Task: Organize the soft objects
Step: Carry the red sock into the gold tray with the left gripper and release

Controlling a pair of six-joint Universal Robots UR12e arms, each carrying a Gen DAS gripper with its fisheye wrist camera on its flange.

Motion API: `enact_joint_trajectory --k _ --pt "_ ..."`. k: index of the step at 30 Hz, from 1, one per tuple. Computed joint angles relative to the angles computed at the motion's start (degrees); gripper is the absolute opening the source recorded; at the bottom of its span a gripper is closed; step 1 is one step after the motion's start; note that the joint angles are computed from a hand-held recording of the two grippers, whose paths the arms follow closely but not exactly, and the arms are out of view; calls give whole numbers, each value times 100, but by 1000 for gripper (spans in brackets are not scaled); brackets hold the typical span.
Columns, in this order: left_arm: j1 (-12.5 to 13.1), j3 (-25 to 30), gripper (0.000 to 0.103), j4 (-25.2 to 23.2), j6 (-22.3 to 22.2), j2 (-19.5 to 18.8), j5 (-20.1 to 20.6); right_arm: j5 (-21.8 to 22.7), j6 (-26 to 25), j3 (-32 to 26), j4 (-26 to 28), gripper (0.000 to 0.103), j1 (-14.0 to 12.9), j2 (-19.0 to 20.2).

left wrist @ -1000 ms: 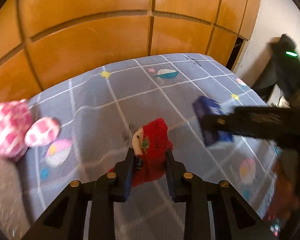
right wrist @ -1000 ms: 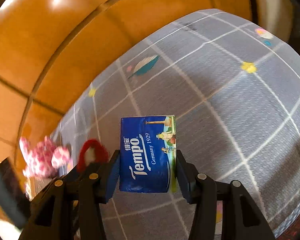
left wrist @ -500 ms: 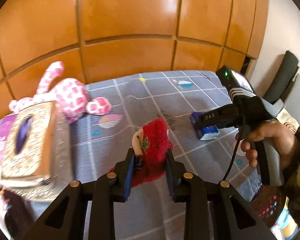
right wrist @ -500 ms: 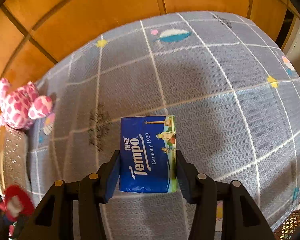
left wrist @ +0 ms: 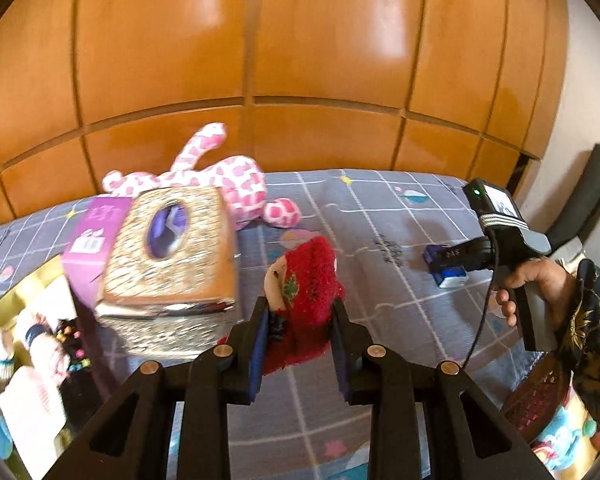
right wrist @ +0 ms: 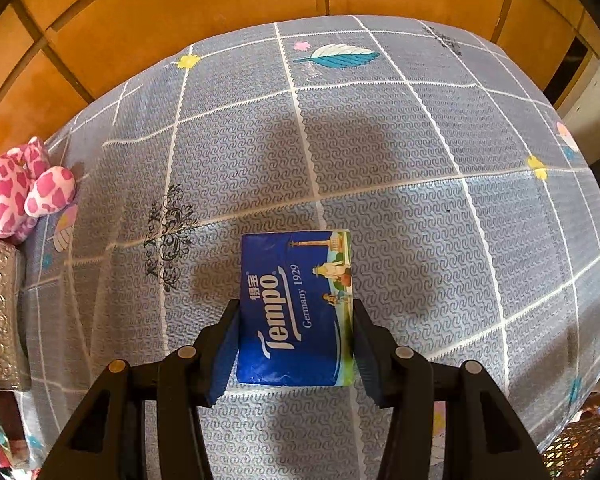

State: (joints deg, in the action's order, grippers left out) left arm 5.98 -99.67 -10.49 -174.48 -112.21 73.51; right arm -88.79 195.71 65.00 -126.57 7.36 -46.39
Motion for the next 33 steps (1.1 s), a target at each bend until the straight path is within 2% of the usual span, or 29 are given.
enact_joint_trajectory --k 7,13,28,33 --pt "235 -209 29 73 -329 101 101 -521 -210 -95 -33 52 218 95" --pt "410 -340 29 126 -630 143 296 -795 -347 -120 -101 52 346 137" --pt "677 -532 29 136 -1097 214 718 -862 -402 -114 -135 52 375 146" --pt "905 -673 29 112 -1452 299 828 -860 -419 -121 -130 52 367 144"
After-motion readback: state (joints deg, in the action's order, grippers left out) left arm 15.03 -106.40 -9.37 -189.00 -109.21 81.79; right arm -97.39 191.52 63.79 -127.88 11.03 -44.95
